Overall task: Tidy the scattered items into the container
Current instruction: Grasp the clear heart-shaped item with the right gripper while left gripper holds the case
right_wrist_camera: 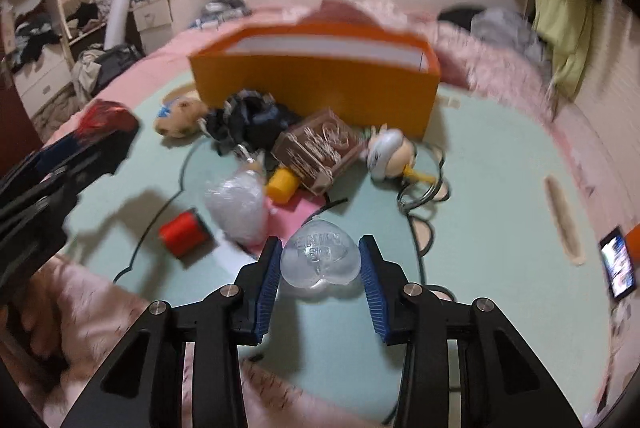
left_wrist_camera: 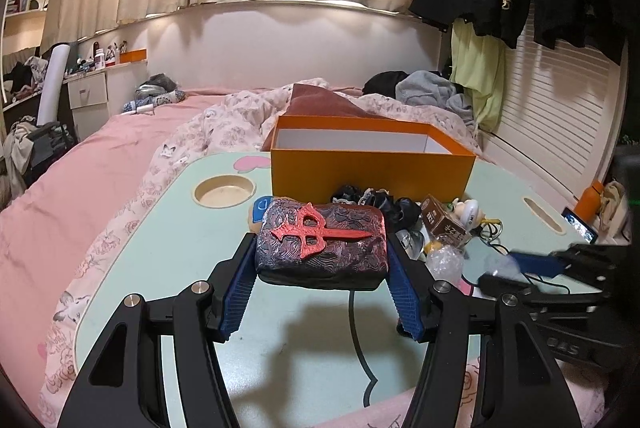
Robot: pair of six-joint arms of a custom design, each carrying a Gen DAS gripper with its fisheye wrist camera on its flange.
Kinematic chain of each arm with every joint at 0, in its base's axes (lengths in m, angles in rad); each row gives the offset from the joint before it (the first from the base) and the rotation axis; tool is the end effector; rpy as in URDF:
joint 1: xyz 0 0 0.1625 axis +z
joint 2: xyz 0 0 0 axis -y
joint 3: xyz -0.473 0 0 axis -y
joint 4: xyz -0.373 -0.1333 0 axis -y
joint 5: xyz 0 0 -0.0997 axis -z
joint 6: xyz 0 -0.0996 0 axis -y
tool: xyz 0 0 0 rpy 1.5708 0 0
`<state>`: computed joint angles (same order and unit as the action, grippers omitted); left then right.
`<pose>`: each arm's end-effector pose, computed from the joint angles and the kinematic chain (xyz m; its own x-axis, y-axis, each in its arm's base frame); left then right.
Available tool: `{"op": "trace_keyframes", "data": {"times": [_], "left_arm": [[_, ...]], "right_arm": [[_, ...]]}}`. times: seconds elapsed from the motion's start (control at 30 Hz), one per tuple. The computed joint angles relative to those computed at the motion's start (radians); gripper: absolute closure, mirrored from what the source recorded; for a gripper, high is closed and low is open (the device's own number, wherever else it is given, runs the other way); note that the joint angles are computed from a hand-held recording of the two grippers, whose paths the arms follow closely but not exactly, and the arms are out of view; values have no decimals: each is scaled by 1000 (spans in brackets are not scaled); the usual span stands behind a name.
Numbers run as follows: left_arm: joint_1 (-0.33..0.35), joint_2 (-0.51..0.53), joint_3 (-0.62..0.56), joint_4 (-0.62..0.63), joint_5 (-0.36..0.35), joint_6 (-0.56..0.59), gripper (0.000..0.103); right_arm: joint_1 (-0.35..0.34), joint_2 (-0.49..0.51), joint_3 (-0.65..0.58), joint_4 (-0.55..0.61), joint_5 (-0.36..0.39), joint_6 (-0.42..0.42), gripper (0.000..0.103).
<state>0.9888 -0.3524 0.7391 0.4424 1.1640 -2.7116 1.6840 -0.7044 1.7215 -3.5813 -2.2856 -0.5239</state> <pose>-0.2832 -0.7446 0.0503 -0.6620 0.5127 -0.5468 0.7495 0.4425 -0.4924 0.1437 -0.6620 0.1940 -0.6726 0.1273 0.7290 -0.4598 0.6999 -0.5465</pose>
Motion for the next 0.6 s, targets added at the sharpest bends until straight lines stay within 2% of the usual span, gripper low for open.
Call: {"op": "trace_keyframes", "data": {"times": [0.1,0.23,0.6], "left_arm": [[-2,-1,5,-5,-3,8,41],[-3,-5,12,-9,-4,10,41],[-3,-10,19,-14,-6,12,41]], "right_arm": [[10,17,6,-94,4,-62,65],[4,14,-2,-52,-4,-34,65],[4,18,1,-75,0,-51,65]]}}
